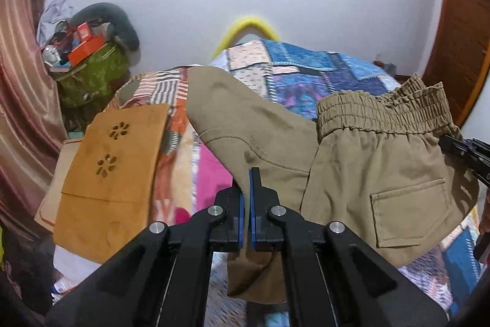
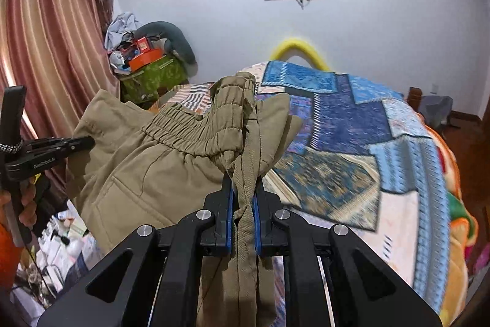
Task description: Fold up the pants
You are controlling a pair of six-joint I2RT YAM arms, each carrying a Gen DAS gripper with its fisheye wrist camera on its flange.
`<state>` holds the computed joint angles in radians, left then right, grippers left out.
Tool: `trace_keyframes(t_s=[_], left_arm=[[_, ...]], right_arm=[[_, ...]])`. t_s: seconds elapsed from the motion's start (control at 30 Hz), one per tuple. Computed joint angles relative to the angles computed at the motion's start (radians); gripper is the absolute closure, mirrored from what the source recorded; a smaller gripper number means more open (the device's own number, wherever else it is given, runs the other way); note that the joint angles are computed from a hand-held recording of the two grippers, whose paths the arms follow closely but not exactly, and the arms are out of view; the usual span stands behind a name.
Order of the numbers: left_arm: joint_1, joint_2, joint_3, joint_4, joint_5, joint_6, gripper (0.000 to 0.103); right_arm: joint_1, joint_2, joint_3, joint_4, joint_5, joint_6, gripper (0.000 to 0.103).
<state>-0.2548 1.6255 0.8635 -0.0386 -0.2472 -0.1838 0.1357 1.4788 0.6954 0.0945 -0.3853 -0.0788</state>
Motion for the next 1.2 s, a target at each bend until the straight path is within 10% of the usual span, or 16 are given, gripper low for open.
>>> trace_keyframes(t_s=[0.33, 0.73, 1.07, 1.2], left_arm=[[0.203, 0.372, 0.192, 0.142, 0.111, 0.047, 0.1], [0.267, 0.81, 0.533, 0.029, 0.178, 0.0, 0.094], [0.296, 0.694, 0.351, 0.091, 0.163, -0.014, 0.078], [0.259, 0.537, 0.226, 0.081, 0.116, -0.001, 0.077]], right_arm=[[0.177, 0.373, 0.238, 0.112, 0.117, 0.1, 0.094], [0.233, 0.675, 0.459, 0.039, 0.235, 0.061, 0.094], [0.231, 0.583, 0.37, 0.016, 0.305, 0.01, 0.077], [0.225, 0.458, 0.285, 0.037, 0.292, 0.047, 0.054]])
